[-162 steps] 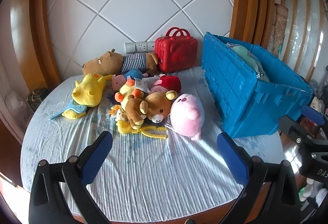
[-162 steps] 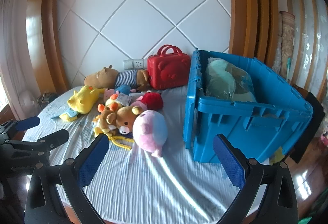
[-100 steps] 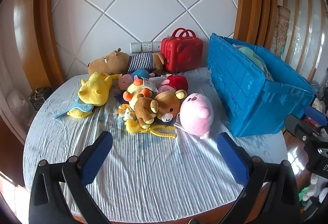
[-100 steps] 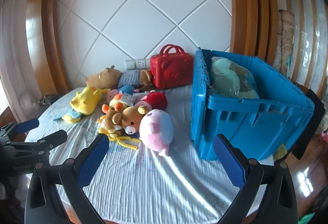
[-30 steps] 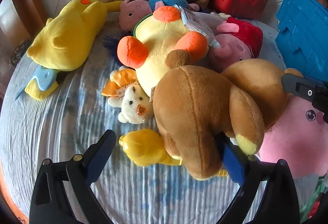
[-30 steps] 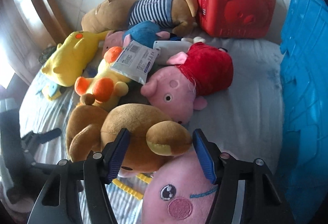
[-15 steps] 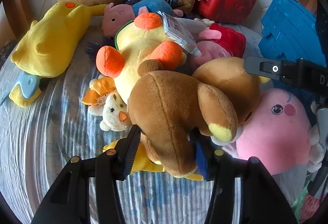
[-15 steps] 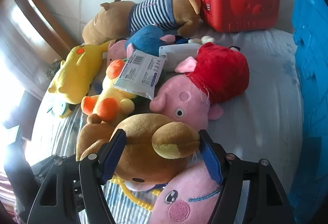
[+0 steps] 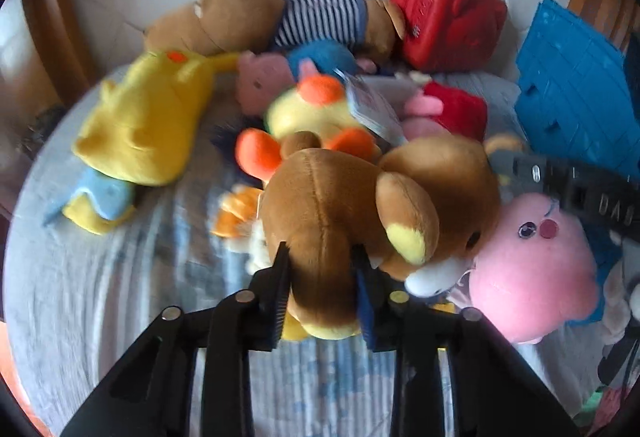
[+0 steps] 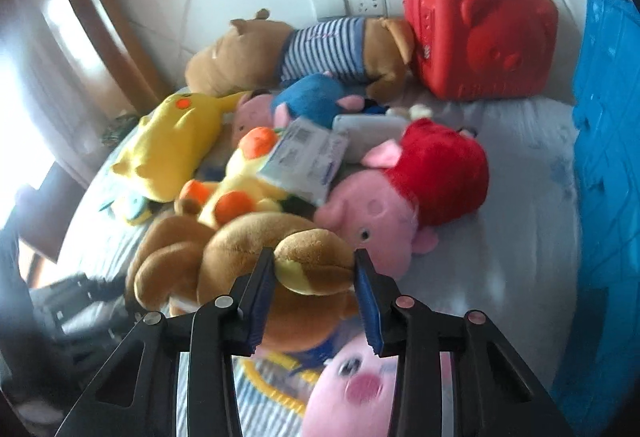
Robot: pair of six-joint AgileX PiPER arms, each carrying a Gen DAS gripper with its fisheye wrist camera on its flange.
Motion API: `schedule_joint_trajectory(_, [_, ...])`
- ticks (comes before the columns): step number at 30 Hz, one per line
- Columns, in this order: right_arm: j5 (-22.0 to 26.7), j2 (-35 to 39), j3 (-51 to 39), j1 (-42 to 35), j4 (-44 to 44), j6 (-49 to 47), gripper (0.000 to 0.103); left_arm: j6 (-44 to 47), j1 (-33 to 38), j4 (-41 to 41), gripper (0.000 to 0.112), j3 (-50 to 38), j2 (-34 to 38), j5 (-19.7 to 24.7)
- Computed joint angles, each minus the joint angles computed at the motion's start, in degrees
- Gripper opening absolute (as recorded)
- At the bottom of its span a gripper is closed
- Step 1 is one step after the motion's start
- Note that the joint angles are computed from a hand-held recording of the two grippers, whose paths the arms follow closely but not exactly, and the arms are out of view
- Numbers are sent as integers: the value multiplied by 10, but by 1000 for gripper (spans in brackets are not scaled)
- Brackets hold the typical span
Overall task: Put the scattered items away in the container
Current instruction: 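Close the left tool on the brown bear while the right tool also grips it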
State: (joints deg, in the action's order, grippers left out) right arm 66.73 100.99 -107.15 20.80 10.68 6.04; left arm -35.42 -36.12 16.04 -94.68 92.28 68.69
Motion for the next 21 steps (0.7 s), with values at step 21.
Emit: schedule_joint_trajectory(21, [-120,-32,83,101,-77,147,50,158,130,-73,25,100,-28,-100])
